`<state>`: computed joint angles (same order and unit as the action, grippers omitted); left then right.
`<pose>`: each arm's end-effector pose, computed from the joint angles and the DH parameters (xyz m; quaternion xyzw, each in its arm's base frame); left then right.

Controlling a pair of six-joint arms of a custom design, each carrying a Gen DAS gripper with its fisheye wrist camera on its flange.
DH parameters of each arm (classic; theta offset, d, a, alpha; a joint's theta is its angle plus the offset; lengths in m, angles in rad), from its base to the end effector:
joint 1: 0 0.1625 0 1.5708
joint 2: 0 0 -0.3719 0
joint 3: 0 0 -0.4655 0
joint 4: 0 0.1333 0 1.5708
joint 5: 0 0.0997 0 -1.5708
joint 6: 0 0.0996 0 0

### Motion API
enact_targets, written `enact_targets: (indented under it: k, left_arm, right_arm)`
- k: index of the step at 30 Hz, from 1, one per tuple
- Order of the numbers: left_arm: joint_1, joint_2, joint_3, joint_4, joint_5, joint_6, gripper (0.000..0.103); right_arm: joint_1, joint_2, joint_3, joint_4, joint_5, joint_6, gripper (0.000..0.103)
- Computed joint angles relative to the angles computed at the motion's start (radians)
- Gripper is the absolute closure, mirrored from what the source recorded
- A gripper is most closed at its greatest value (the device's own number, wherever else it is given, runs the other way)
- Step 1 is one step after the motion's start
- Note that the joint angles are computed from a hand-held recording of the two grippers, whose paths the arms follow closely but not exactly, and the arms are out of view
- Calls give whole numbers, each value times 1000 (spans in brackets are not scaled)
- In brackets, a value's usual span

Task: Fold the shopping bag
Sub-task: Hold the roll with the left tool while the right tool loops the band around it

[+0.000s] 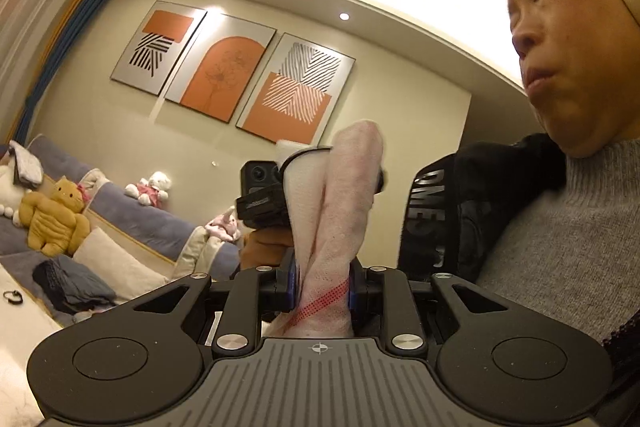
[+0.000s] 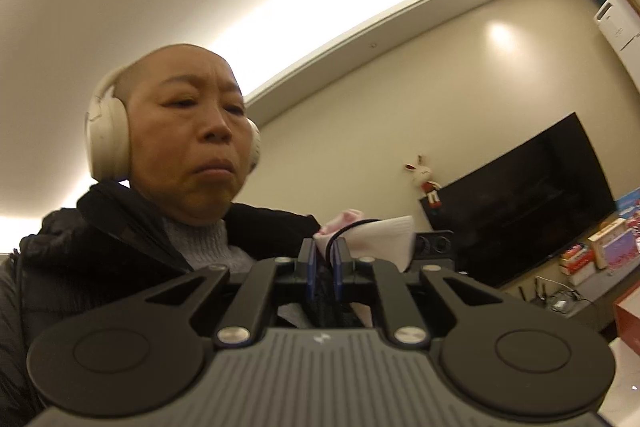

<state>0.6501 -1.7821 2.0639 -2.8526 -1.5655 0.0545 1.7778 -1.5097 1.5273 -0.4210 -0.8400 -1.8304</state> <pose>-0.3224 -0.4133 0.4268 -0.4100 -0.7759 0.4361 0.1991 0.2899 -0.4082 0.4047 -0.5603 0.5764 0.1380 0.5786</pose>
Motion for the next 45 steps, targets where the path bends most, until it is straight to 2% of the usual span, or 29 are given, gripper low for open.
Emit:
enact_targets:
  k: [2,3,4,8,9,11,13,15,19,22,25,28,30,34,37,39,43,45]
  left_arm:
    - [-4,-6,9,6,11,8,81]
    - [-12,-5,8,14,28,17,81]
    - [-26,-8,8,32,64,32,81]
    - [-120,-8,-18,176,320,109,81]
    - [-136,-2,-26,204,369,124,81]
    - [-147,11,-34,218,419,106,81]
    - [-155,25,-45,241,467,79,81]
    - [-162,34,-55,282,513,33,81]
    - [-145,50,-78,362,519,-74,82]
    - [-127,38,-72,348,508,-159,82]
    - [-111,45,-59,311,525,-174,83]
    - [-104,58,-57,318,515,-167,83]
    - [-111,60,-57,351,551,-170,83]
    - [-85,54,-57,377,551,-257,83]
    - [-49,50,-49,395,532,-344,83]
    - [-26,45,-33,383,531,-400,83]
    - [1,44,-12,336,550,-454,84]
    - [22,49,-2,296,518,-457,84]
  right_arm:
    - [10,-18,12,-39,-2,32,96]
    - [14,-32,21,-72,-4,60,101]
    - [16,-38,25,-94,-5,84,101]
    - [18,-72,31,-175,-8,152,101]
    - [17,-76,25,-184,-7,158,101]
    - [17,-84,13,-211,-8,193,101]
    - [44,-117,24,-315,-73,259,102]
    - [69,-129,21,-332,-125,262,102]
    - [136,-195,60,-491,-242,294,102]
    - [160,-216,62,-549,-301,298,102]
    - [193,-274,103,-643,-381,256,102]
    - [214,-382,218,-852,-396,228,102]
    - [226,-436,289,-1007,-430,224,102]
    - [219,-425,292,-991,-452,229,102]
    - [230,-466,374,-1126,-509,214,102]
    - [241,-479,412,-1172,-542,194,102]
    - [242,-419,387,-1085,-570,213,102]
    - [246,-390,382,-1082,-605,230,102]
